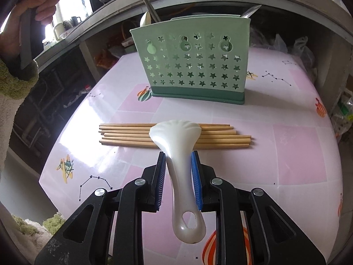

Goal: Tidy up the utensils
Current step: 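Lower the rice paddle into the green holder and open the left tool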

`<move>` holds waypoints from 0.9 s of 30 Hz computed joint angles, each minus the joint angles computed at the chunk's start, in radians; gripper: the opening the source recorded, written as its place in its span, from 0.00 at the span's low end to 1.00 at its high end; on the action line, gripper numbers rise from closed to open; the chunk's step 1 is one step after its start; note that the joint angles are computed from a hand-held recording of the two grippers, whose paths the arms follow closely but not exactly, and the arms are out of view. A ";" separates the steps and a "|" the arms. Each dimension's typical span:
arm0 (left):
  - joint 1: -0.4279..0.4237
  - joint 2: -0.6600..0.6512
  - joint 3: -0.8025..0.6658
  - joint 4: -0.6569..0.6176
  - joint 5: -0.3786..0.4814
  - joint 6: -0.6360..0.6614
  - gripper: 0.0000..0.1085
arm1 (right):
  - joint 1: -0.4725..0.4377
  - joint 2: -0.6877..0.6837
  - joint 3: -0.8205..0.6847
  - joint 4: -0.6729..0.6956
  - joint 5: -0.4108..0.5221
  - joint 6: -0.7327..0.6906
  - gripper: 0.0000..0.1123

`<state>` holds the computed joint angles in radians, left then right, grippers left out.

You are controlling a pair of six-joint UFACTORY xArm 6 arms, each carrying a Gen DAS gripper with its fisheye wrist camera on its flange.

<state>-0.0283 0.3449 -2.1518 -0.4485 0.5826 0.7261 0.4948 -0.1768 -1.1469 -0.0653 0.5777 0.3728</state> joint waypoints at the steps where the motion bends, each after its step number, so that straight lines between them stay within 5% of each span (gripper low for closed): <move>1: -0.003 0.001 0.010 0.011 -0.011 0.001 0.01 | -0.002 -0.003 0.004 0.005 -0.007 -0.002 0.19; 13: -0.019 0.098 -0.040 0.135 0.073 -0.078 0.01 | -0.022 -0.047 0.039 0.121 -0.074 -0.055 0.19; 21: -0.003 0.149 -0.108 0.099 0.199 -0.139 0.02 | -0.026 -0.054 0.044 0.181 -0.094 -0.076 0.19; 27: 0.007 0.134 -0.073 0.031 0.190 -0.133 0.03 | -0.030 -0.061 0.046 0.198 -0.101 -0.078 0.19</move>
